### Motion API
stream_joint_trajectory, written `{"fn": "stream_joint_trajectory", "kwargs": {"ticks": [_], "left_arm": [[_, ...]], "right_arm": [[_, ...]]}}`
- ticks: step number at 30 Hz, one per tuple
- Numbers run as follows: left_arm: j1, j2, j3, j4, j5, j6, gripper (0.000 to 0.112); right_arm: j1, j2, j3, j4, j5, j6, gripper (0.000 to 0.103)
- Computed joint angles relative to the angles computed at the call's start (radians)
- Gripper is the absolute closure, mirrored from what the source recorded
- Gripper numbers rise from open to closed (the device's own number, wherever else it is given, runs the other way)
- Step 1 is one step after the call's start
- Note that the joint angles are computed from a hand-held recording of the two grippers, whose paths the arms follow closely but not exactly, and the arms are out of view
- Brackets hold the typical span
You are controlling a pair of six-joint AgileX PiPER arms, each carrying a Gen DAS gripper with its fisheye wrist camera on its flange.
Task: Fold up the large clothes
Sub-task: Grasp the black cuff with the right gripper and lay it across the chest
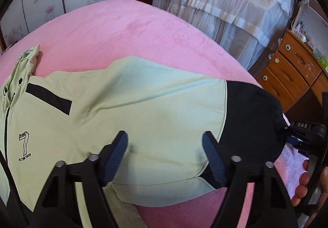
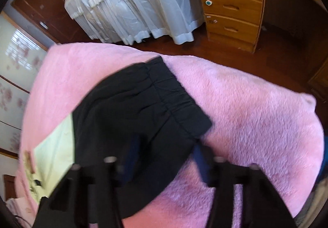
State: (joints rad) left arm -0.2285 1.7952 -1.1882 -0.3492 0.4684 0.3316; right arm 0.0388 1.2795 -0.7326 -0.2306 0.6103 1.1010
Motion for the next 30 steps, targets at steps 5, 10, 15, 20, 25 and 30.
{"fn": "stream_joint_trajectory", "kwargs": {"ticks": [5, 10, 15, 20, 25, 30], "left_arm": [[0.015, -0.047, -0.003, 0.065, 0.027, -0.059, 0.041], [0.181, -0.170, -0.007, -0.062, 0.136, 0.075, 0.041], [0.422, -0.252, -0.030, -0.149, 0.250, 0.236, 0.041], [0.719, -0.200, -0.088, -0.246, 0.379, 0.398, 0.040], [0.892, -0.096, -0.093, -0.223, 0.339, 0.467, 0.034], [0.944, 0.011, -0.110, -0.257, 0.407, 0.535, 0.034]], "right_arm": [[0.038, -0.111, 0.011, -0.015, -0.032, -0.014, 0.094], [0.361, -0.186, -0.141, -0.259, 0.060, 0.179, 0.095], [0.708, 0.024, -0.459, -0.427, 0.153, 0.189, 0.096], [0.875, 0.346, -0.750, -0.374, 0.127, 0.010, 0.096], [0.934, 0.653, -0.952, -0.248, 0.130, -0.150, 0.094], [0.951, 0.818, -1.038, -0.078, 0.195, -0.339, 0.078]]}}
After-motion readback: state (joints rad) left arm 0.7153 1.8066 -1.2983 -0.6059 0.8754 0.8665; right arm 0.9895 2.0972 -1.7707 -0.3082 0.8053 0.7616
